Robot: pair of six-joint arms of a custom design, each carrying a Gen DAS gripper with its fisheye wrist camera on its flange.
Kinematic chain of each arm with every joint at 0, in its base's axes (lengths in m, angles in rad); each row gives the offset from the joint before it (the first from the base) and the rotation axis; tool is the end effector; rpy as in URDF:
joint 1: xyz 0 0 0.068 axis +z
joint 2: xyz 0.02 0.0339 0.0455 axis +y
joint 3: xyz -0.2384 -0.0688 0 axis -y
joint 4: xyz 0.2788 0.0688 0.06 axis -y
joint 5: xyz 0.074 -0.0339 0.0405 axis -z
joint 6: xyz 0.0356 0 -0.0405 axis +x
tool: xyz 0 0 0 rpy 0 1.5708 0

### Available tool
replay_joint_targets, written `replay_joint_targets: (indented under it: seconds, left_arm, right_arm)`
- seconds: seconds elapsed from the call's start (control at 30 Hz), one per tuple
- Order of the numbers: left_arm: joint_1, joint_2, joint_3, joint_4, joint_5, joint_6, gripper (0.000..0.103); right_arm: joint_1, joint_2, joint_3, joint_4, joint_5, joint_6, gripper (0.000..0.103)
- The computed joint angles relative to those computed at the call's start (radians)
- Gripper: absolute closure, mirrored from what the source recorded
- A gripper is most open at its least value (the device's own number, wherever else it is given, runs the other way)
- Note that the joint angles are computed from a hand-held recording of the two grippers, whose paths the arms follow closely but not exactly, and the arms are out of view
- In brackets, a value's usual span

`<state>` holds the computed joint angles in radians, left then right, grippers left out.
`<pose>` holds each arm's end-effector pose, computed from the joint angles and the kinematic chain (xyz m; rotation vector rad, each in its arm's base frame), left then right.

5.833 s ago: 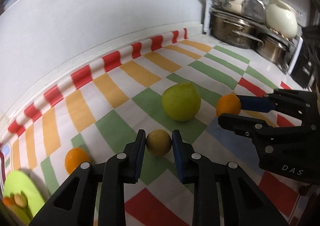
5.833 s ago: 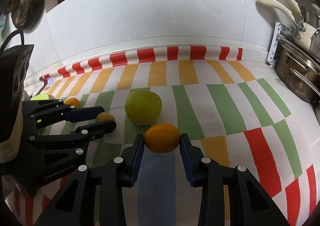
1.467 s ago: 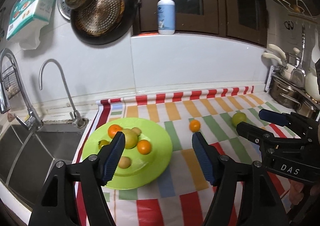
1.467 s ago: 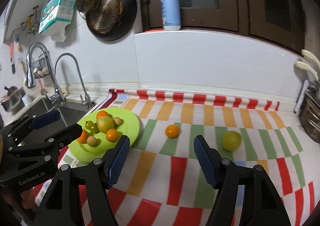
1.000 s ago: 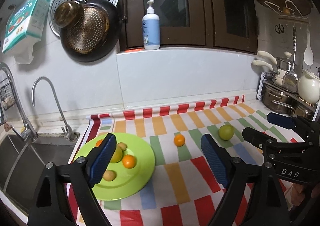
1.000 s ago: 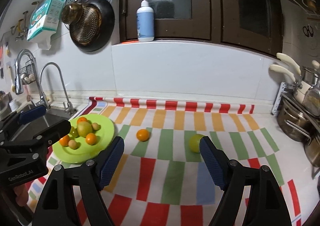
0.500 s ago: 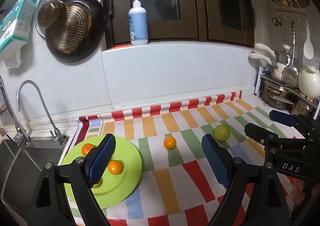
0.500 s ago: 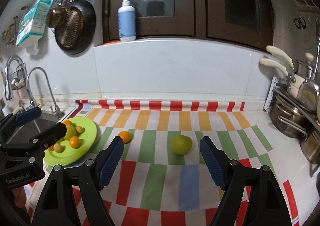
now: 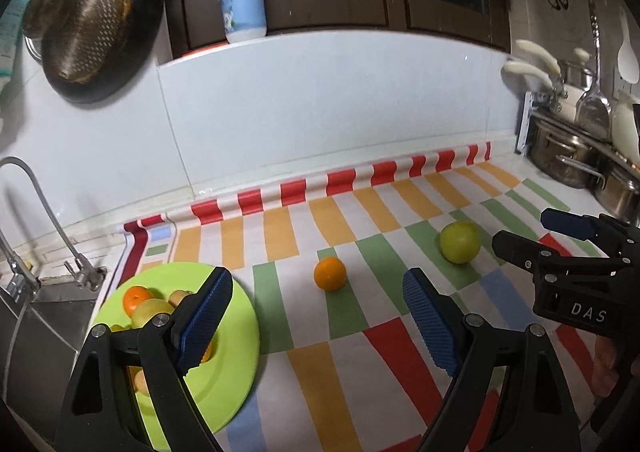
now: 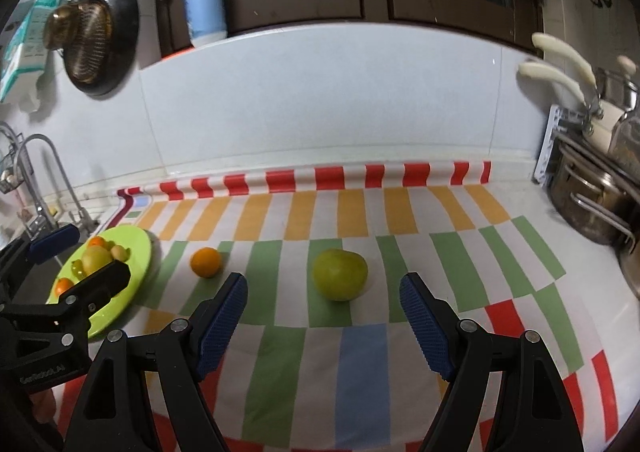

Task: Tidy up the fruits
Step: 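Lift both open tools off the plate toward the last orange and green apple, then grasp the orange with the left tool while the right tool grasps the green apple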

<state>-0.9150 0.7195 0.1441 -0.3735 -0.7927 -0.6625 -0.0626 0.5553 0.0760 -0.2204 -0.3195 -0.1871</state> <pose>0.1207 -0.1152 0.0888 -0.0162 2.1815 0.1447 0.1753 0.0002 0.0944 -0.3059 2.2173 0.2275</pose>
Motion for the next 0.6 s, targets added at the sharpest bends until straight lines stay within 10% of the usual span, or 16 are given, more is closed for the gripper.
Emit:
replay_joint_targets:
  seconds: [0.6]
  left_arm:
    - [0.347,0.694,0.148,0.617,0.336,0.277,0.039]
  right_arm:
    - [0.065,0.833,0.219,0.507,0.057,0.045,0.025]
